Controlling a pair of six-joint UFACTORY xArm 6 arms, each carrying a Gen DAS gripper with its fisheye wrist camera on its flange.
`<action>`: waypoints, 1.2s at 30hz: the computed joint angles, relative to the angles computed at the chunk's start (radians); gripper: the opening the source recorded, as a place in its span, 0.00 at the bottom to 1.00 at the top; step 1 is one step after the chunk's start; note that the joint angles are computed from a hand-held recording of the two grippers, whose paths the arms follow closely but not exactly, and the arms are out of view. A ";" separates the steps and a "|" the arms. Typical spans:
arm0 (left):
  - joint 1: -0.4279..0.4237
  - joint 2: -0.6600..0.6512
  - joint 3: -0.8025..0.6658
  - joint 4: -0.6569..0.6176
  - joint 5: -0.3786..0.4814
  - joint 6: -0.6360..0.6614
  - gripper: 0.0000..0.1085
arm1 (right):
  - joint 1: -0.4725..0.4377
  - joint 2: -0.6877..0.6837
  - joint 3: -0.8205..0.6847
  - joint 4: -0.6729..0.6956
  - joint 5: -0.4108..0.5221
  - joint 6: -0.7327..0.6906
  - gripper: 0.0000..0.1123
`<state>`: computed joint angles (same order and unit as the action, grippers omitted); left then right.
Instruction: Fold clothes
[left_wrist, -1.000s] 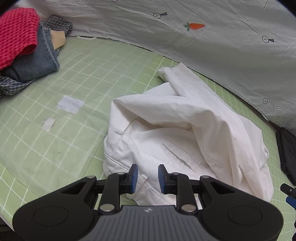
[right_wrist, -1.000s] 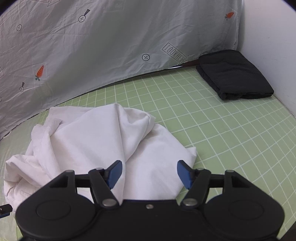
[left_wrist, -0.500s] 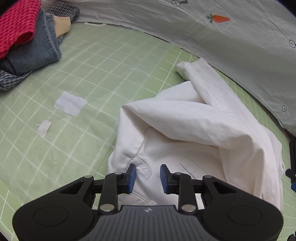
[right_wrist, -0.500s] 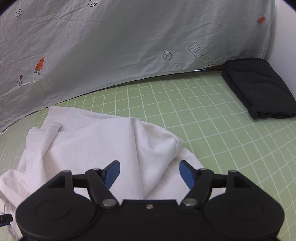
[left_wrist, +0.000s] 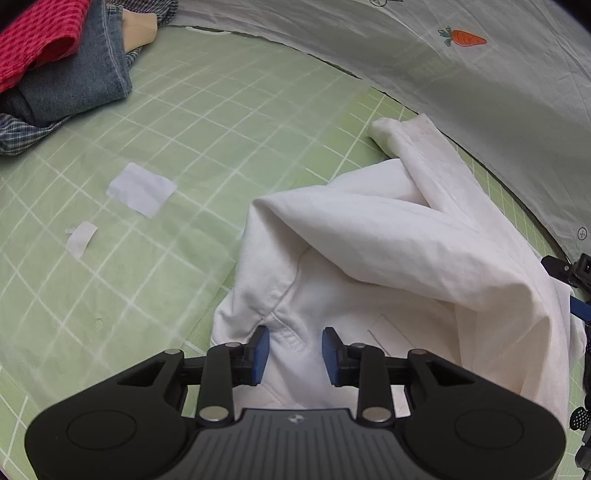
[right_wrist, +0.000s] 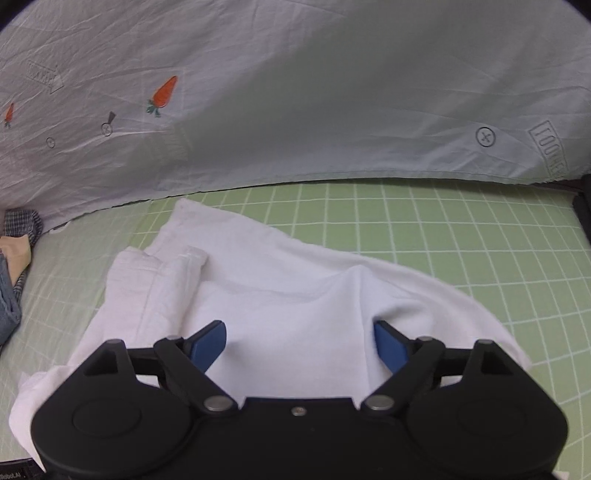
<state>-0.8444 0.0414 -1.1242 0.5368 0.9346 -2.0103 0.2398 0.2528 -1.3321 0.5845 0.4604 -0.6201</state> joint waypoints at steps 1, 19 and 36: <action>-0.001 0.004 -0.008 -0.006 0.007 0.009 0.32 | 0.009 -0.014 0.022 -0.013 -0.027 0.002 0.78; -0.034 -0.049 0.014 -0.009 0.022 -0.028 0.41 | 0.002 -0.084 0.063 0.196 0.197 -0.221 0.66; -0.025 -0.033 0.019 -0.014 0.006 -0.002 0.41 | -0.158 -0.162 0.108 0.322 -0.203 -0.265 0.02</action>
